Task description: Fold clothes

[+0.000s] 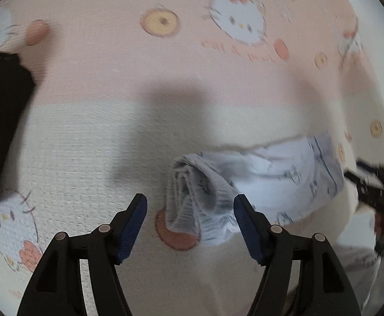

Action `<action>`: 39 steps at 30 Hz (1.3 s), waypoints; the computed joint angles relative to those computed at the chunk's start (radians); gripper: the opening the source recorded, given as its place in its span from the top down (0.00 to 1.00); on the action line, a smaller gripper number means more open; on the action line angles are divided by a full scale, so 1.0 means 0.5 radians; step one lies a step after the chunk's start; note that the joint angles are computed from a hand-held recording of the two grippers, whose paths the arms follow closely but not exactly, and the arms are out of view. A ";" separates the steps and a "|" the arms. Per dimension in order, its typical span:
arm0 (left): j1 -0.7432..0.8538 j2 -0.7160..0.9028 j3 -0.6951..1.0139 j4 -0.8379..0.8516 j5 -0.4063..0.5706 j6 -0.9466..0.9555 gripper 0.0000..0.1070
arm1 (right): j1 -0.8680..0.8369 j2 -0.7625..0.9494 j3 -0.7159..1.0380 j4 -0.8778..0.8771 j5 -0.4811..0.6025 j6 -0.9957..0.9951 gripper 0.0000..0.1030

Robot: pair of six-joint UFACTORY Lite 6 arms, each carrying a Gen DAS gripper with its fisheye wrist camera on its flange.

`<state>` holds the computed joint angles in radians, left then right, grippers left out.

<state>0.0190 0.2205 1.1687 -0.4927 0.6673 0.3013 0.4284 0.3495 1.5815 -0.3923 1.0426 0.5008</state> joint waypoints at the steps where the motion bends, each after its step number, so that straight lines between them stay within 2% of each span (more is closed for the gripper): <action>1: 0.006 -0.057 -0.077 -0.030 -0.073 -0.006 0.38 | -0.013 -0.076 -0.094 0.017 -0.052 0.053 0.39; 5: 0.111 -0.132 -0.304 -0.600 -0.167 0.356 0.38 | -0.143 -0.425 -0.522 0.200 -0.371 0.228 0.39; 8: 0.180 -0.094 -0.395 -1.008 -0.151 0.593 0.38 | -0.365 -0.730 -0.916 0.656 -0.748 0.172 0.39; 10: 0.209 -0.092 -0.456 -1.189 -0.110 0.677 0.38 | -0.484 -0.804 -1.057 1.006 -0.893 -0.003 0.39; 12: 0.198 -0.096 -0.487 -1.246 -0.104 0.696 0.38 | -0.552 -0.797 -1.104 1.270 -0.957 -0.196 0.39; 14: 0.163 -0.109 -0.500 -1.228 -0.139 0.670 0.38 | -0.539 -0.751 -1.080 1.230 -0.990 -0.211 0.39; 17: 0.085 -0.096 -0.483 -1.171 -0.217 0.628 0.38 | -0.463 -0.636 -0.971 0.951 -0.952 -0.031 0.39; 19: 0.052 -0.105 -0.489 -1.165 -0.263 0.645 0.38 | -0.434 -0.652 -0.993 1.015 -0.946 -0.051 0.39; 22: 0.015 -0.054 -0.456 -1.218 -0.312 0.716 0.38 | -0.444 -0.623 -1.020 1.354 -1.000 -0.334 0.39; 24: 0.008 -0.009 -0.416 -1.235 -0.308 0.726 0.38 | -0.421 -0.512 -0.943 1.313 -0.974 -0.318 0.39; 29: -0.011 0.046 -0.379 -1.315 -0.343 0.781 0.39 | -0.442 -0.380 -0.953 1.278 -1.154 -0.213 0.39; 31: -0.031 0.033 -0.399 -1.332 -0.391 0.815 0.39 | -0.461 -0.355 -0.984 1.384 -1.264 -0.282 0.39; 32: -0.053 0.018 -0.412 -1.297 -0.446 0.793 0.46 | -0.462 -0.332 -0.983 1.396 -1.312 -0.281 0.39; 33: -0.086 -0.005 -0.428 -1.205 -0.526 0.716 0.62 | -0.457 -0.319 -0.987 1.325 -1.342 -0.200 0.39; 34: -0.104 -0.024 -0.442 -1.125 -0.579 0.653 0.70 | -0.444 -0.290 -0.974 1.176 -1.368 -0.036 0.40; 35: -0.108 -0.037 -0.457 -1.070 -0.603 0.619 0.79 | -0.424 -0.260 -0.962 1.044 -1.401 0.116 0.49; 38: -0.087 -0.087 -0.506 -1.012 -0.627 0.596 0.81 | -0.396 -0.218 -0.922 0.853 -1.442 0.324 0.73; 39: -0.068 -0.105 -0.523 -1.035 -0.619 0.620 0.82 | -0.378 -0.202 -0.887 0.753 -1.427 0.413 0.74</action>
